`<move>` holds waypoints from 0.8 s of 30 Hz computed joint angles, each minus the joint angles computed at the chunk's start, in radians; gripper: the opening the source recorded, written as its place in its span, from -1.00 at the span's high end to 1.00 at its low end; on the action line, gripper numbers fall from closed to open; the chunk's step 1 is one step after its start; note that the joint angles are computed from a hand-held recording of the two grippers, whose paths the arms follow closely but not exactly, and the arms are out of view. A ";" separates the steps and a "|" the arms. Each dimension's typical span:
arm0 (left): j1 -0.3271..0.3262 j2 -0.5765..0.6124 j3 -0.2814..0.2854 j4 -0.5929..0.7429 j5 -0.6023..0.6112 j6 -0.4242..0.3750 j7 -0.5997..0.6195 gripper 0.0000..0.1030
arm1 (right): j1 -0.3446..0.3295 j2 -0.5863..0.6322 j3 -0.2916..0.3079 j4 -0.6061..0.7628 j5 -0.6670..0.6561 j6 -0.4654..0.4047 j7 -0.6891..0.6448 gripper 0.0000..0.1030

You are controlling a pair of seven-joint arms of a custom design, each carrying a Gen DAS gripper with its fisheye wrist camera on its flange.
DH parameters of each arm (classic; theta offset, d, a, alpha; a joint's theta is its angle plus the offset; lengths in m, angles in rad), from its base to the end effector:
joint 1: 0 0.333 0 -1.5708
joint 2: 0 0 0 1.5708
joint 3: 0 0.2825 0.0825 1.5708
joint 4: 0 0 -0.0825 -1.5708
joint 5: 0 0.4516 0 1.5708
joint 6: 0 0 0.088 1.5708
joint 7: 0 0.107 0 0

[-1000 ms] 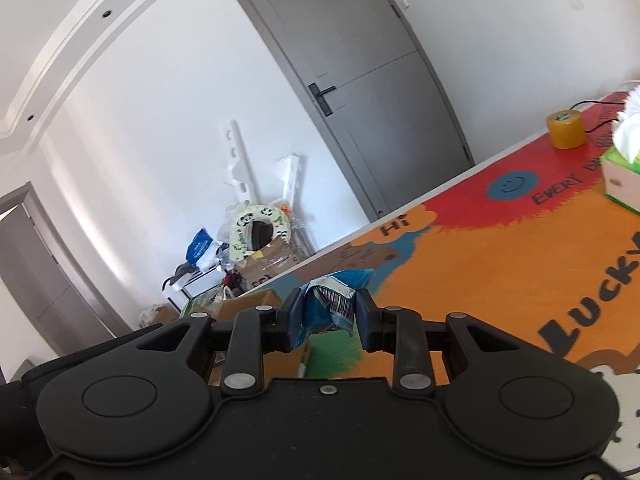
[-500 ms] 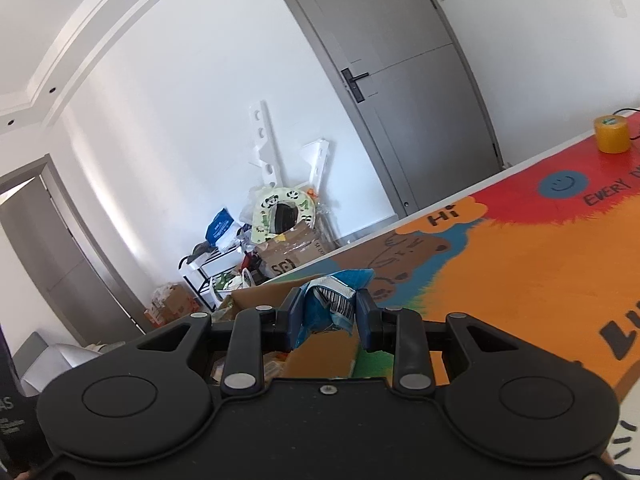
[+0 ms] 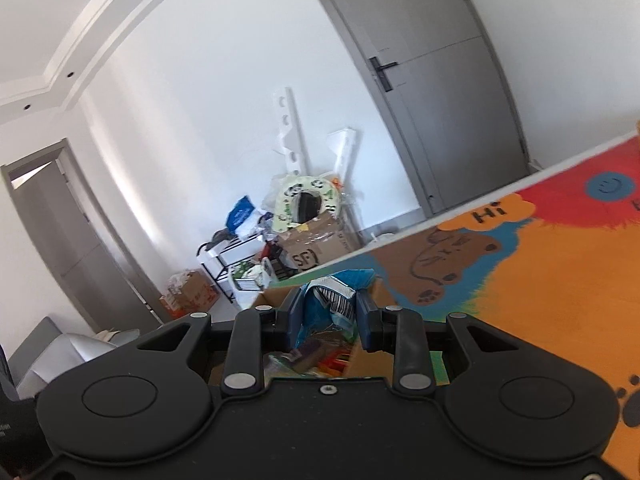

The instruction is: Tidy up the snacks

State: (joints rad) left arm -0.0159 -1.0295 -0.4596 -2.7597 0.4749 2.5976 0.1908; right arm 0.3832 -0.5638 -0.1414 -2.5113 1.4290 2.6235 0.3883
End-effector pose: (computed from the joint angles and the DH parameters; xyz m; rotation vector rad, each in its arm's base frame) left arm 0.3714 -0.1893 0.5162 -1.9940 1.0184 -0.9492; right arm 0.4896 0.0968 0.4749 -1.5634 1.1327 -0.1260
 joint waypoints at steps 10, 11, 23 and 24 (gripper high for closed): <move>-0.024 -0.010 -0.013 0.015 0.013 -0.066 0.009 -0.48 | -0.023 -0.061 -0.019 -0.051 -0.012 -0.008 0.020 -0.23; -0.027 -0.007 -0.015 0.018 0.016 -0.064 0.007 -0.52 | -0.026 -0.064 -0.020 -0.055 -0.018 -0.003 0.028 -0.29; -0.080 0.031 -0.029 0.066 0.030 -0.131 0.012 -0.80 | -0.062 -0.157 -0.080 -0.134 -0.136 0.007 0.098 -0.65; -0.084 0.031 -0.032 0.068 0.033 -0.133 0.011 -0.81 | -0.064 -0.168 -0.085 -0.142 -0.143 0.010 0.100 -0.67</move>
State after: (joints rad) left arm -0.1004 -0.9982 -0.4913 -2.6914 0.5080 2.4648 0.2015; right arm 0.3196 -0.7313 -0.2268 -2.6531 1.2862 2.6336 0.4884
